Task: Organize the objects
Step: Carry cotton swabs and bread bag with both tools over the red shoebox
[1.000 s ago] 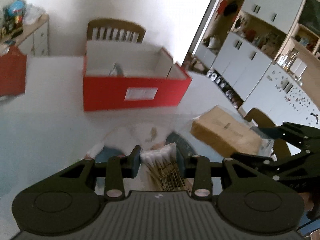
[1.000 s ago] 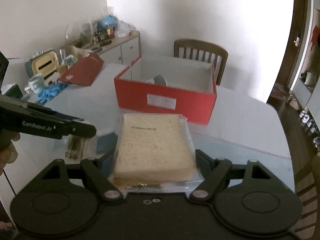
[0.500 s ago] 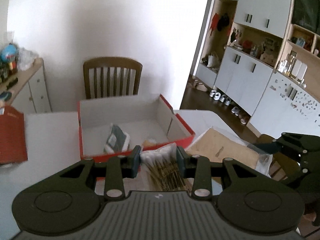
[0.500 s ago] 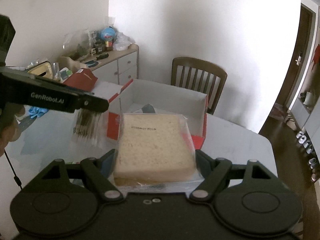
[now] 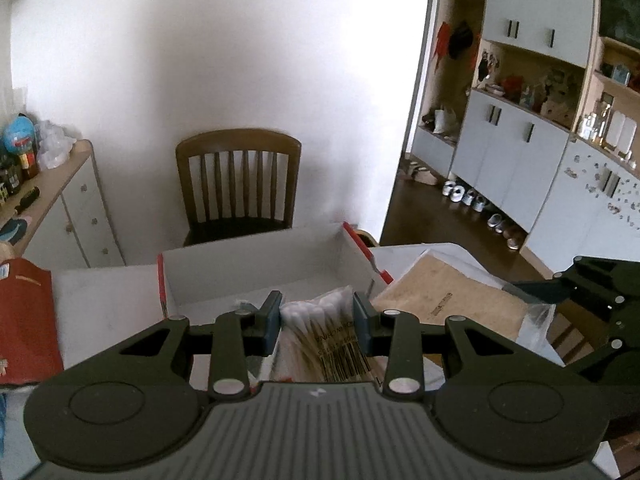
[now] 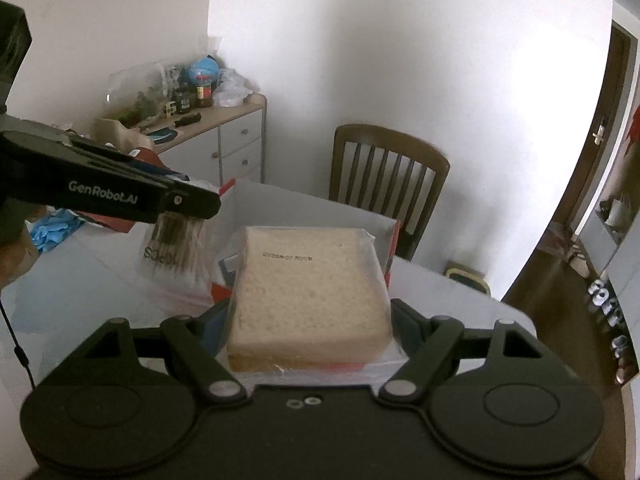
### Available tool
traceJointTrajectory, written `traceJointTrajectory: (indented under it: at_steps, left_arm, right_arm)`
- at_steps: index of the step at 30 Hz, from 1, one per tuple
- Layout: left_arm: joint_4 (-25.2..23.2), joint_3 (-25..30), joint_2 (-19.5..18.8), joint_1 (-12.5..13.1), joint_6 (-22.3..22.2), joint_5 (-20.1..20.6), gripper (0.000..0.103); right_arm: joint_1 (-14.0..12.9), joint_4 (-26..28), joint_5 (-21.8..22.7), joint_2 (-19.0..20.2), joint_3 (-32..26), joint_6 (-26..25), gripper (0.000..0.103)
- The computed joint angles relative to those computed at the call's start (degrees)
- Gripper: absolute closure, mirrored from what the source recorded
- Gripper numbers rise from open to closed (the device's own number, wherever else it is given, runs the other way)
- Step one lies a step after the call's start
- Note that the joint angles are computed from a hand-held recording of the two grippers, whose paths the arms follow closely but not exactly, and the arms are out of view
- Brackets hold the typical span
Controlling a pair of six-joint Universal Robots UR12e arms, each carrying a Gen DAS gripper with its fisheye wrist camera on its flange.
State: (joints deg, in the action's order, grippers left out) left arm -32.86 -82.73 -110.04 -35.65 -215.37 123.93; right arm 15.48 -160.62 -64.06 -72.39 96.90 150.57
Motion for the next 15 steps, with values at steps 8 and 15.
traceJointTrajectory:
  at_steps: [8,15]
  left_arm:
    - [-2.7,3.3,-2.5,2.0,1.9,2.7,0.067]
    - [-5.6,5.0,-4.3,4.2,1.2,1.5,0.067]
  right_arm:
    - [1.0,-0.1,-1.3,4.0,-4.2,1.5,0.022]
    - [2.4,1.1,-3.9,8.0,-8.2,1.6,0.022]
